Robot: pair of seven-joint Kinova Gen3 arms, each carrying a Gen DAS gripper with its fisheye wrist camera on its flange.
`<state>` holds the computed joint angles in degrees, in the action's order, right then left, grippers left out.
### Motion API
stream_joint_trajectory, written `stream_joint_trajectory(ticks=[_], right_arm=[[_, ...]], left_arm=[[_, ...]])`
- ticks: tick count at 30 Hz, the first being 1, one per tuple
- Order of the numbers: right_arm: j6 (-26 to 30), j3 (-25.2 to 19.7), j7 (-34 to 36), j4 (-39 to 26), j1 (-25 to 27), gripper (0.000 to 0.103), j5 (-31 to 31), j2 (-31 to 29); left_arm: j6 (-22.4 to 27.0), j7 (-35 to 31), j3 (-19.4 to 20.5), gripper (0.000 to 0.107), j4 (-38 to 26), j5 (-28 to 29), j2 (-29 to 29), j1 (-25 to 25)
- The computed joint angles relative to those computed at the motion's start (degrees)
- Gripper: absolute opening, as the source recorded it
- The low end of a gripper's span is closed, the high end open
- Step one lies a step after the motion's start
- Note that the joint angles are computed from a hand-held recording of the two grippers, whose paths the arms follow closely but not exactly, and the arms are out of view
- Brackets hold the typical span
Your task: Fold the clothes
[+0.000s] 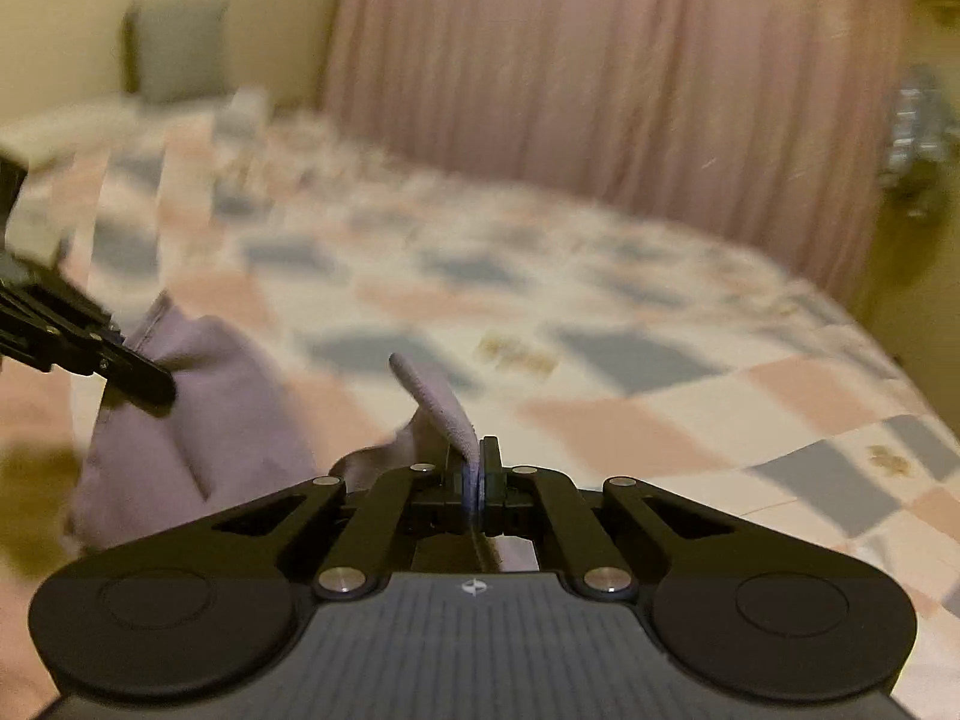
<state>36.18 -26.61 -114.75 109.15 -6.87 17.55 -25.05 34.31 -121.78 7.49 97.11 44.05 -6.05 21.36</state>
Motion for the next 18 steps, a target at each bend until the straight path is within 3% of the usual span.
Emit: stream_joint_trajectory(ticks=[4,7,11,18], right_arm=[[-2.1,-0.2,-6.9,0.8,4.1,0.001,-4.1,-9.4],[-1.4,-2.4,-9.2,0.0,7.5,0.001,-7.2,-14.9],[-0.4,-2.8,-9.6,-2.4,10.5,0.001,-10.7,-21.1],[-0.2,1.9,-6.9,-6.4,10.1,0.001,-16.2,-24.0]], left_arm=[[-1.6,-0.8,-1.2,0.001,0.2,-5.0,-7.2,0.6],[-2.1,2.9,-0.3,0.001,0.0,-9.8,-12.1,0.2],[1.0,7.5,-0.5,0.001,-3.0,-15.7,-17.3,0.1],[2.6,9.4,-6.0,0.001,-7.9,-19.0,-17.0,3.3]])
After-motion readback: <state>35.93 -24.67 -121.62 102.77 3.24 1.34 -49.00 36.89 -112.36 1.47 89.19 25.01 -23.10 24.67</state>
